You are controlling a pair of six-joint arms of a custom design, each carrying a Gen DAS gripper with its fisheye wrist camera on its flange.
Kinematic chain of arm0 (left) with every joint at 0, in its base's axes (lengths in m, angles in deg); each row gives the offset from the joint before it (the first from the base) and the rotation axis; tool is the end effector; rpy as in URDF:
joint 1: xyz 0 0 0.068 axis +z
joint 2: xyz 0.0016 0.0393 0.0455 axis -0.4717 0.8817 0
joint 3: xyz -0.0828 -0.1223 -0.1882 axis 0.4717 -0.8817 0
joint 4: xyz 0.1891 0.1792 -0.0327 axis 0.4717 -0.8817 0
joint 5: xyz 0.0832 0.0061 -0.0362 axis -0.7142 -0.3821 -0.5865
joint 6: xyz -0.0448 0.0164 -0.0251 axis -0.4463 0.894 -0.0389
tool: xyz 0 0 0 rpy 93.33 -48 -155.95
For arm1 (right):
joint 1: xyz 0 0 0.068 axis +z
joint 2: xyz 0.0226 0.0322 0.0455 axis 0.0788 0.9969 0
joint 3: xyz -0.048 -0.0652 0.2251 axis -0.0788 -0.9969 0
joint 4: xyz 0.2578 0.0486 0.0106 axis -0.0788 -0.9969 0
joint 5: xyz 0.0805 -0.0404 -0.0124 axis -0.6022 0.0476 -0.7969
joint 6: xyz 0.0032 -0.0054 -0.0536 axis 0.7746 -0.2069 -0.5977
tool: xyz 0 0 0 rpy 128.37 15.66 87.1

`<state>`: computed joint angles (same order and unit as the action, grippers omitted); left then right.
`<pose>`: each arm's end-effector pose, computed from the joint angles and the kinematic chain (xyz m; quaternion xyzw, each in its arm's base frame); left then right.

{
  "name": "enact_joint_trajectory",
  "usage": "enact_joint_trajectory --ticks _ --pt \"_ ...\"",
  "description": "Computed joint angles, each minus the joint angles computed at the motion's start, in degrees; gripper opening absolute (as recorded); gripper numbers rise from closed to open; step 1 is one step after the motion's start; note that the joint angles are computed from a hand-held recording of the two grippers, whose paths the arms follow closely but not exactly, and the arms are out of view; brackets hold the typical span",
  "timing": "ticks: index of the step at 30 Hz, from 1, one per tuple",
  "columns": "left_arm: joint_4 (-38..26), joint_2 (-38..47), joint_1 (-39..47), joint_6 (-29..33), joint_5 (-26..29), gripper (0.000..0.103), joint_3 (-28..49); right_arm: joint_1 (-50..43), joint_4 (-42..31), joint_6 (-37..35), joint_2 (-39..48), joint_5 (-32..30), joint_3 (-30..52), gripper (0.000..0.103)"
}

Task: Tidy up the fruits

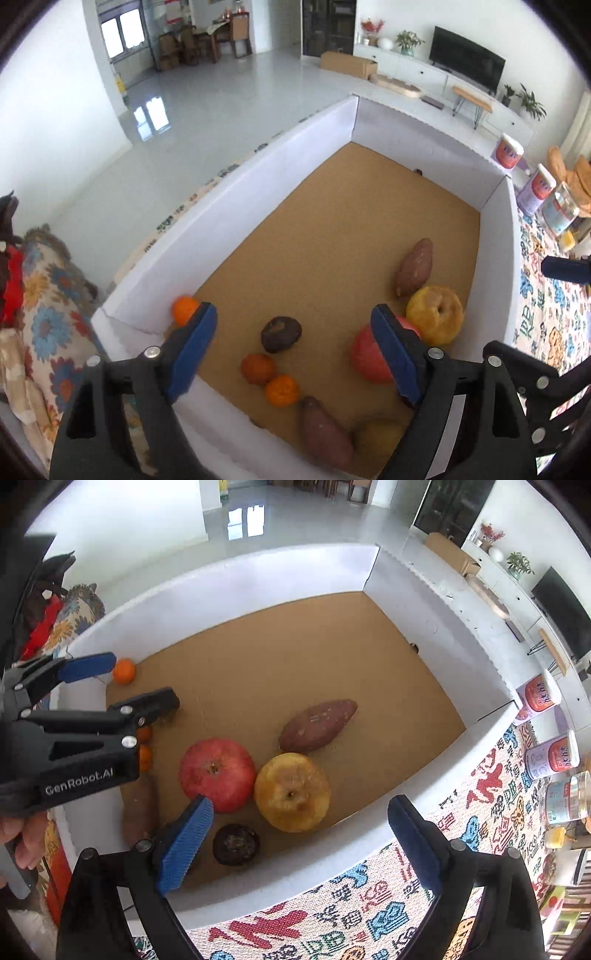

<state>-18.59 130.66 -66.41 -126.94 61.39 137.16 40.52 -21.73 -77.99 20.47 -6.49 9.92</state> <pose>0.2127 -0.1479 0.2342 -0.0851 0.9510 0.0353 0.2952 0.2822 0.2036 0.2008 -0.3125 0.9329 0.0378 0.1751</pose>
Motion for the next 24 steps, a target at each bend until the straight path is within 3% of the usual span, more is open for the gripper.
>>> enact_joint_trajectory --ticks 1,4,7,10,15,24 --pt "-2.6 -2.2 -2.4 -1.9 -3.1 0.095 0.2 -0.5 0.2 0.9 -2.9 -0.7 -1.2 0.103" --pt "-12.2 -5.8 -10.2 -11.1 -11.7 0.097 2.1 -2.6 0.2 3.9 -9.3 -5.2 -3.0 0.103" --pt "-19.6 -7.6 -15.1 -20.4 -14.2 0.097 3.3 -2.9 -0.4 6.1 -14.2 -7.7 -5.0 0.103" --pt "-25.3 -5.9 -17.7 -28.1 -16.6 0.097 5.0 0.0 0.2 7.3 -18.8 -5.9 -7.9 0.103" --pt "-28.1 -3.6 -19.6 -29.1 -15.4 0.097 6.2 4.2 -2.1 9.8 -21.8 -2.8 -9.0 0.103" --pt "-23.7 -5.0 -17.7 -26.8 -8.7 0.097 4.8 6.7 -6.1 11.4 -19.2 1.4 -4.8 0.103"
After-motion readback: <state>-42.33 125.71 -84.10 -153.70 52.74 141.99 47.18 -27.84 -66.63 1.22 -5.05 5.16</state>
